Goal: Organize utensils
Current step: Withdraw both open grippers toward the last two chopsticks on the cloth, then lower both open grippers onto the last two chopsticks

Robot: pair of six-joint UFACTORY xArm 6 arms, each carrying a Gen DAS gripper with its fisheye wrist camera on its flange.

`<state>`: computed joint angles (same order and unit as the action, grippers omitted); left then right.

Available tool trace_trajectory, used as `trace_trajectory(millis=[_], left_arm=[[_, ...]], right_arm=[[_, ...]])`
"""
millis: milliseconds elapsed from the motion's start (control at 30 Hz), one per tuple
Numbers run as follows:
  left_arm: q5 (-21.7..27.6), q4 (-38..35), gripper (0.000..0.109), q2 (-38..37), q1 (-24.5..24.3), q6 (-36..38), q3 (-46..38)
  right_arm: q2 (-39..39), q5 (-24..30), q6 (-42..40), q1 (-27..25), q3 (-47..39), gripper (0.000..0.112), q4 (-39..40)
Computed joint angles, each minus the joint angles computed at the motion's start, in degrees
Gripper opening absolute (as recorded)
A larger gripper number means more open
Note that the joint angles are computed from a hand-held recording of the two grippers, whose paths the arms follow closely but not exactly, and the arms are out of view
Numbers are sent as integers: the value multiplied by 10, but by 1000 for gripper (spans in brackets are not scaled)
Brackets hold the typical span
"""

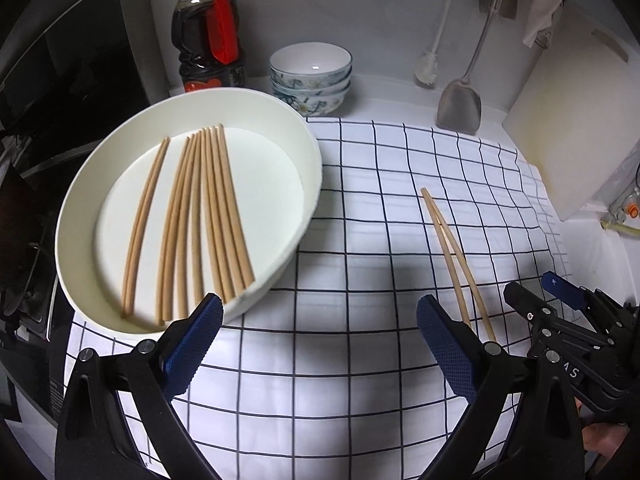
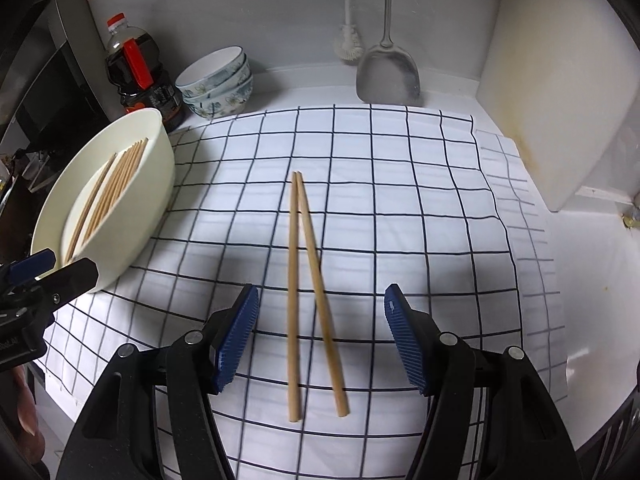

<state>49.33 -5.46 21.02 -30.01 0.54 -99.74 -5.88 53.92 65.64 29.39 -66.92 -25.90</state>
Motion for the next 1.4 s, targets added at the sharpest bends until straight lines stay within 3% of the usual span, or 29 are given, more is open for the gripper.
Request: trace_trajectory(millis=[567, 1300, 1400], left_arm=[[-19, 18, 96, 3, -28, -29, 32], [-10, 29, 96, 18, -48, -48, 37], [-16, 24, 96, 25, -51, -53, 33]], right_arm=[[-33, -39, -7, -11, 76, 63, 4], [2, -104, -85, -36, 106, 62, -12], [-5, -133, -92, -44, 121, 54, -8]])
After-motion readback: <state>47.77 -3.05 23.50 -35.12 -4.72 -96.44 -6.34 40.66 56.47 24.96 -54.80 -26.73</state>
